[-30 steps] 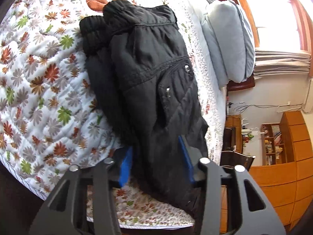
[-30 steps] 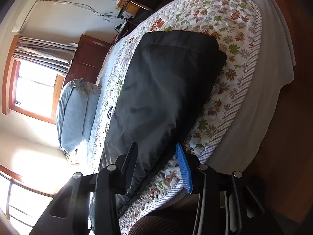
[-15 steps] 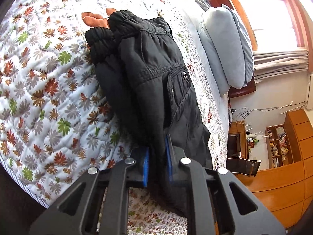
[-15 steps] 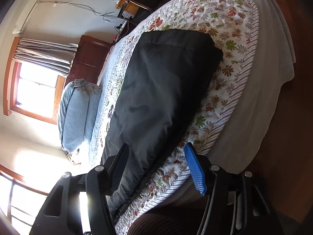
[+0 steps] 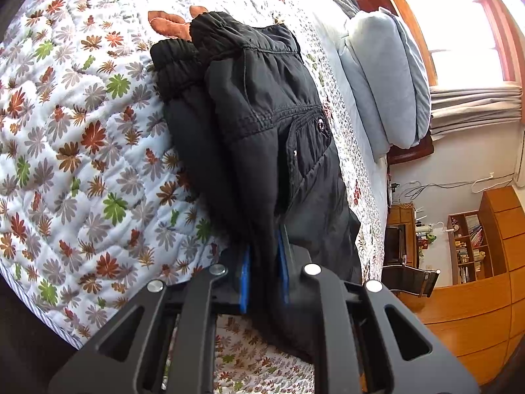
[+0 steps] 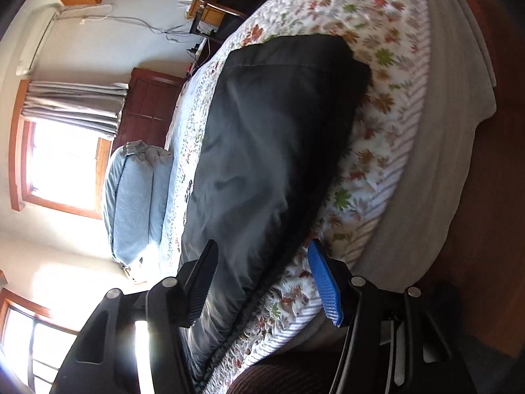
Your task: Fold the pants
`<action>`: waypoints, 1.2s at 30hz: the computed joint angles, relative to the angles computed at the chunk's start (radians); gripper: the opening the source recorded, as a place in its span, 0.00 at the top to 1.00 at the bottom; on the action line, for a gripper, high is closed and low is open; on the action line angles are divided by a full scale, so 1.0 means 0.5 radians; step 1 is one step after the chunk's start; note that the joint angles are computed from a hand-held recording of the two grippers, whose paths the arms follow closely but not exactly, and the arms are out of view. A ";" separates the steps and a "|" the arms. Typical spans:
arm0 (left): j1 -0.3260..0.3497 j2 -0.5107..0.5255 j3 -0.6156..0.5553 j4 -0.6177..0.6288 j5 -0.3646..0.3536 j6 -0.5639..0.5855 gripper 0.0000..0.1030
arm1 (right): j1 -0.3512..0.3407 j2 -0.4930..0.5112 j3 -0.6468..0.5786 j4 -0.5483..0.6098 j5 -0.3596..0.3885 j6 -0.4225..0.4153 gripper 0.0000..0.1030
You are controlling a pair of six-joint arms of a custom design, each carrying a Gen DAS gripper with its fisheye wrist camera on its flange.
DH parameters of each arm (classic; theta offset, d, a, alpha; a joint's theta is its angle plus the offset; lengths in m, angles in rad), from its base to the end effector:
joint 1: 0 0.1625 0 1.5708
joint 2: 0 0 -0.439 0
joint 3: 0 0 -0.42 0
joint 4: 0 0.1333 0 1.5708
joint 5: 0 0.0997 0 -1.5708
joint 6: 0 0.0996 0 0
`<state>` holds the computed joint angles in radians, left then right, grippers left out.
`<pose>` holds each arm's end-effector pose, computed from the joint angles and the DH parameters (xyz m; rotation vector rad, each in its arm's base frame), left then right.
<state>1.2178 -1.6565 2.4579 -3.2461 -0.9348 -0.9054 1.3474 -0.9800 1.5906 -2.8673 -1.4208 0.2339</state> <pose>0.0492 -0.4232 0.3232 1.1318 -2.4761 1.5374 -0.0168 -0.7429 0.2732 0.5659 2.7655 -1.0064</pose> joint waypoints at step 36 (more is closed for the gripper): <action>0.128 0.326 -0.034 -0.514 -0.078 0.152 0.74 | 0.110 0.522 -0.801 0.264 -0.109 -0.371 0.88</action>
<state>1.2819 -1.4937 2.4408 -3.5033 -0.9737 -0.8293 1.4023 -0.7193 1.1899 -2.7353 -1.4755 0.0483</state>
